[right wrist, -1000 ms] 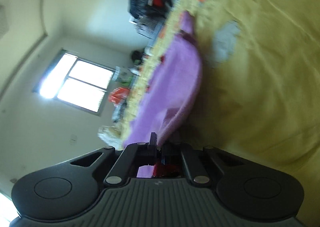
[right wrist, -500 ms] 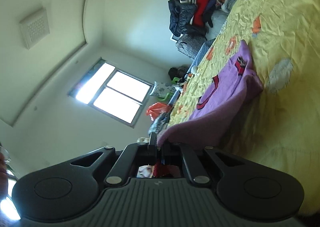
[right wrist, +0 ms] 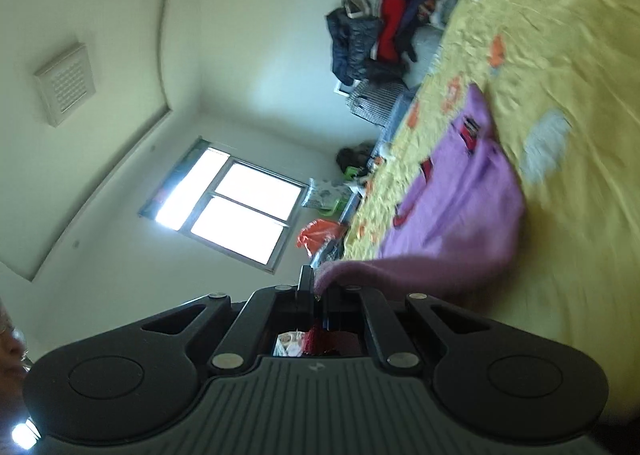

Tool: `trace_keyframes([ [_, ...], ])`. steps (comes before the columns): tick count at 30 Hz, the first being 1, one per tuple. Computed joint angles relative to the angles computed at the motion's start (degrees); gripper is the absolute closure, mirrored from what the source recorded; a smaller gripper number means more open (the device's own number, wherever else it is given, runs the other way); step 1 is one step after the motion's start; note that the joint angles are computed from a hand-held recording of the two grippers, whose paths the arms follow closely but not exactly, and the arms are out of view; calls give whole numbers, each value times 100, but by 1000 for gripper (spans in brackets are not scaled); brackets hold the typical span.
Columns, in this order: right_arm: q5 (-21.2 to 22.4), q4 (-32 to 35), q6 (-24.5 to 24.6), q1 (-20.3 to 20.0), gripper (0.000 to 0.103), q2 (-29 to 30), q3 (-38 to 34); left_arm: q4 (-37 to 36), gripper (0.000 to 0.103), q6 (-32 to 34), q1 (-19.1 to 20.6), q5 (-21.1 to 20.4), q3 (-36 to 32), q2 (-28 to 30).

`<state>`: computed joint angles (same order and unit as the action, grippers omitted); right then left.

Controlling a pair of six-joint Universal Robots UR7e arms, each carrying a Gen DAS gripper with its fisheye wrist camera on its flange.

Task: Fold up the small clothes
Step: 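Lower the folded sweater onto the bedspread and open both grippers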

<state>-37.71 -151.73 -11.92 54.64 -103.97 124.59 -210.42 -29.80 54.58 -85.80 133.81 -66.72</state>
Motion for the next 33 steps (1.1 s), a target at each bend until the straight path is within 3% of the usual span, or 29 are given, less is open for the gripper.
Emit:
trace_keyframes([
  [2, 29, -280, 229, 147, 99, 500, -343, -191, 101, -112, 198, -154, -303, 237],
  [9, -560, -1242, 1483, 613, 99, 2353, -1878, 1121, 101, 268, 539, 54, -1835, 785],
  [13, -1034, -1185, 1926, 842, 99, 3151, -2743, 1672, 101, 99, 798, -3, -2763, 1297],
  [21, -1669, -1034, 2792, 1068, 99, 4277, -4101, 2623, 101, -89, 1127, 193, -4202, 2066],
  [29, -2404, -668, 3269, 1207, 98, 4952, -5037, 3742, 101, -421, 1331, 537, -5230, 2561],
  [31, -2424, -422, 3273, 1232, 97, 5048, -5254, 3965, 101, -450, 1362, 598, -5446, 2666],
  [32, -2496, -224, 3261, 1255, 94, 5069, -5358, 3990, 101, -463, 1375, 560, -5516, 2710],
  [33, -2545, -91, 3279, 1279, 83, 5078, -5435, 3989, 99, -439, 1371, 564, -5575, 2742],
])
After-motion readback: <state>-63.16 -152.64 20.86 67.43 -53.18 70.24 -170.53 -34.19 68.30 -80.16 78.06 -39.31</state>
